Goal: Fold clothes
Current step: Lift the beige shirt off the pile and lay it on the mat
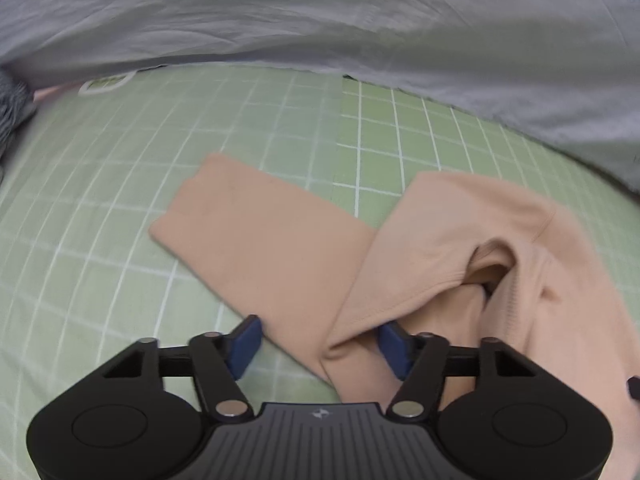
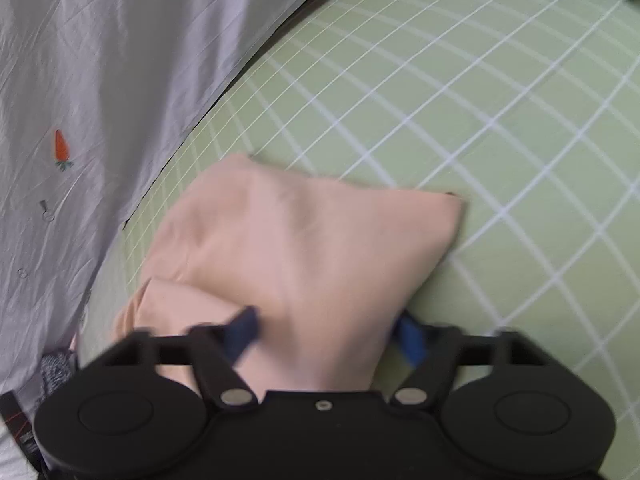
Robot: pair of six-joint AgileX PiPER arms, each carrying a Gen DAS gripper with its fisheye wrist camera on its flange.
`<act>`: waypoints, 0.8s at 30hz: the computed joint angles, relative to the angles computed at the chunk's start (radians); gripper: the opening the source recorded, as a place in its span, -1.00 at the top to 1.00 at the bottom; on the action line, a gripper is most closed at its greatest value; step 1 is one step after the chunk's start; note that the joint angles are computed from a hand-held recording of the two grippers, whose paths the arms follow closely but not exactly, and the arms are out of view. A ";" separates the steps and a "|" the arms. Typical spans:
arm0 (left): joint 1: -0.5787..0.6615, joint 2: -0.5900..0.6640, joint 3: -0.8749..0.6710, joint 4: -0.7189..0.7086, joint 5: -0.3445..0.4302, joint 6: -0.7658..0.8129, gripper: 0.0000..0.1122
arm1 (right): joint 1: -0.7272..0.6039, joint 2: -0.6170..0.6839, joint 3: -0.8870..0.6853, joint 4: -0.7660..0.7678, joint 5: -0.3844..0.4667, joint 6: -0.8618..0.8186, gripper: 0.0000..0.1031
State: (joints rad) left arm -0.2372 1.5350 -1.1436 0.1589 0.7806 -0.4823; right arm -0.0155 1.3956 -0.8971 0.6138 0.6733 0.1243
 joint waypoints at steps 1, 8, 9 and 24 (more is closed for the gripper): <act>-0.002 -0.001 0.006 0.005 -0.014 0.013 0.06 | 0.006 0.003 -0.004 0.003 -0.004 -0.014 0.41; 0.006 -0.054 0.066 -0.097 -0.102 0.119 0.80 | 0.052 -0.087 -0.031 -0.200 -0.110 0.046 0.80; -0.009 -0.083 0.073 -0.095 -0.101 0.104 0.80 | 0.065 -0.102 -0.048 -0.273 -0.126 0.076 0.81; -0.043 -0.261 0.054 0.051 0.047 -0.239 0.77 | 0.197 0.038 -0.491 -0.616 -0.074 0.118 0.05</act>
State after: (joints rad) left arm -0.2803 1.2739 -1.0897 0.2100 0.8275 -0.7213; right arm 0.1815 1.4337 -1.3879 -0.0024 0.5997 0.2421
